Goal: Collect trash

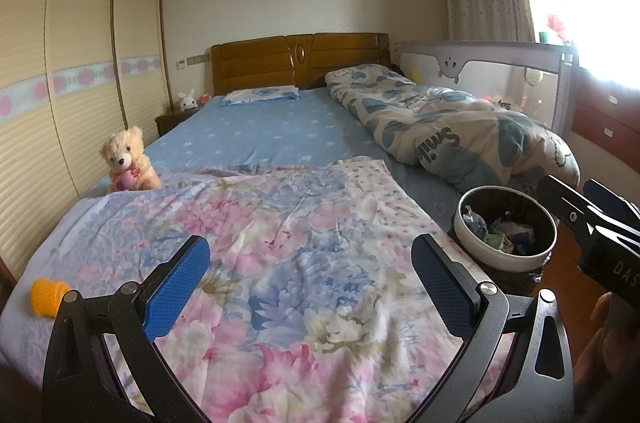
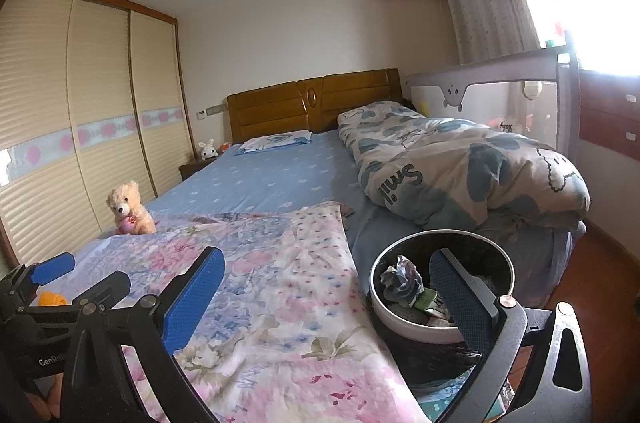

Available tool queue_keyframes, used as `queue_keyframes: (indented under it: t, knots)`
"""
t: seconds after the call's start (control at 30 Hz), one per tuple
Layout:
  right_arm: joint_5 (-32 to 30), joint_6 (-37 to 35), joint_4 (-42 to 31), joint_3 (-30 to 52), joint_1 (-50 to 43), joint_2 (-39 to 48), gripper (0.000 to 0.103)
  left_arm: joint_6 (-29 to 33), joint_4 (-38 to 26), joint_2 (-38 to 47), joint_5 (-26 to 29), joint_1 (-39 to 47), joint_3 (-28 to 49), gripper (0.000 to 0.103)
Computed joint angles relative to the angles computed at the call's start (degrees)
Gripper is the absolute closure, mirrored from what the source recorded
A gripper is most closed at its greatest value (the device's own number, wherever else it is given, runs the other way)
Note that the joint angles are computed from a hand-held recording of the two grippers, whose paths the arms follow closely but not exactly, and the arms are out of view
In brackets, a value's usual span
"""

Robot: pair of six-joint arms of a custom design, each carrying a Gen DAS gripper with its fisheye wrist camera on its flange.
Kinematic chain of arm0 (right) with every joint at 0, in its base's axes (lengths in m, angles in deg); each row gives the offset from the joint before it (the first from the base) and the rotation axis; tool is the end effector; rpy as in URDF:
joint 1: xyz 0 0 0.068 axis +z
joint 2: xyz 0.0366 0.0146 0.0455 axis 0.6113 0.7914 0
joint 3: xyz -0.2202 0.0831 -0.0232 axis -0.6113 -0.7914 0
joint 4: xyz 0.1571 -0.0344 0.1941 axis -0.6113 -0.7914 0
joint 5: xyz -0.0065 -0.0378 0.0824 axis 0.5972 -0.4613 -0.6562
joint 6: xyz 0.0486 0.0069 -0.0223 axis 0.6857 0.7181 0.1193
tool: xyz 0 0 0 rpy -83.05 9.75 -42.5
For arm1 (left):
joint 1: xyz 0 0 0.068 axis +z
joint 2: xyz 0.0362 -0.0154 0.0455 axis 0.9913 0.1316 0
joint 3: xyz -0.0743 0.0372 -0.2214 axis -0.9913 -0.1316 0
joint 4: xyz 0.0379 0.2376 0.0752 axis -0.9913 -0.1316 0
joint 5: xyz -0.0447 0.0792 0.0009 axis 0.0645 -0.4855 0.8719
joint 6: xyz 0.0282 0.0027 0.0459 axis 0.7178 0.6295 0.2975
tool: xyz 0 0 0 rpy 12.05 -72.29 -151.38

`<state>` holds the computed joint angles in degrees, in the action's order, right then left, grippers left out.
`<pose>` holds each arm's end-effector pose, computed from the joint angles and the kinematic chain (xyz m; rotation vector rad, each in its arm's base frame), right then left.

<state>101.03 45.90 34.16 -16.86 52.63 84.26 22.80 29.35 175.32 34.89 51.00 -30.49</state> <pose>0.2341 0.0498 0.1220 0.2289 1.8507 0.0225 0.2791 -0.1578 0.1230 0.2646 1.9818 -0.0966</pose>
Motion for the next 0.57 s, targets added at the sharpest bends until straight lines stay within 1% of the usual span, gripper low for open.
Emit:
queue_keyframes:
  t: [0.17, 0.57]
  knots:
    - [-0.63, -0.03, -0.06, 0.52, -0.48, 0.65, 0.000, -0.13, -0.43, 0.28, 0.21, 0.27, 0.33, 0.000]
    - [-2.98, 0.39, -2.09, 4.83, -1.11, 4.73, 0.000, -0.53, -2.54, 3.30, 1.67, 2.19, 3.63, 0.000]
